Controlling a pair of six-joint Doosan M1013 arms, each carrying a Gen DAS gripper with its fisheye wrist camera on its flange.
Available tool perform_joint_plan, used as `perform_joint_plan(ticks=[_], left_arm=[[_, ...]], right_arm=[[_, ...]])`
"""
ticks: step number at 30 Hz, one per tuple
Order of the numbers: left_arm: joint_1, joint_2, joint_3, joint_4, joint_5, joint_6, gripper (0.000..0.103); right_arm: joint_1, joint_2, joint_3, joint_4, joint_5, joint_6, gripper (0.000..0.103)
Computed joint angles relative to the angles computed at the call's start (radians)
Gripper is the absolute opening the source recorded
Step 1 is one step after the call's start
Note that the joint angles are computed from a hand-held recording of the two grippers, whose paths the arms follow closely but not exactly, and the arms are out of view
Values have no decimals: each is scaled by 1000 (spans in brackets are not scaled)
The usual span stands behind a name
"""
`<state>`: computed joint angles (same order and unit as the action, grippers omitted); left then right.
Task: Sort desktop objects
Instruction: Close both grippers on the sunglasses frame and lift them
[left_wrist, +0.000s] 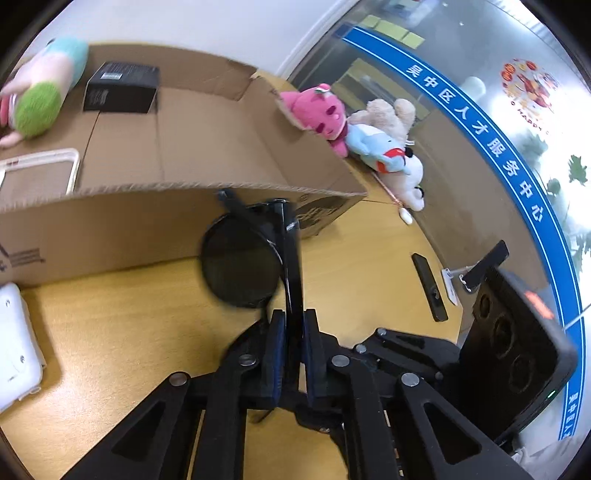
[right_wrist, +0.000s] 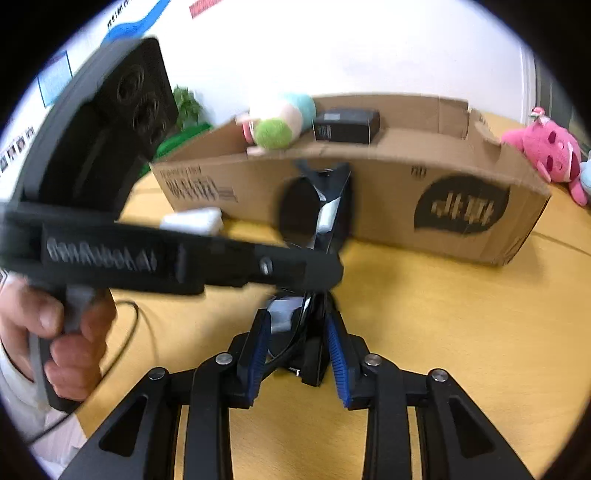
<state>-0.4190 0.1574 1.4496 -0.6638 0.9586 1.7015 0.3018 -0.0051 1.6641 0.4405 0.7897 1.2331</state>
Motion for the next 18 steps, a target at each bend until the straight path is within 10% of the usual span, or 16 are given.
perform_joint_plan(ticks=[4,18], left_arm=[[-1,-8,-10,-5,-9,19,4],[-1,-2,-154,71,-30,5,4]], right_arm=[[-14,-3,-13,33,-9,8,14],[-39,17,-128,126,-5,-64,12]])
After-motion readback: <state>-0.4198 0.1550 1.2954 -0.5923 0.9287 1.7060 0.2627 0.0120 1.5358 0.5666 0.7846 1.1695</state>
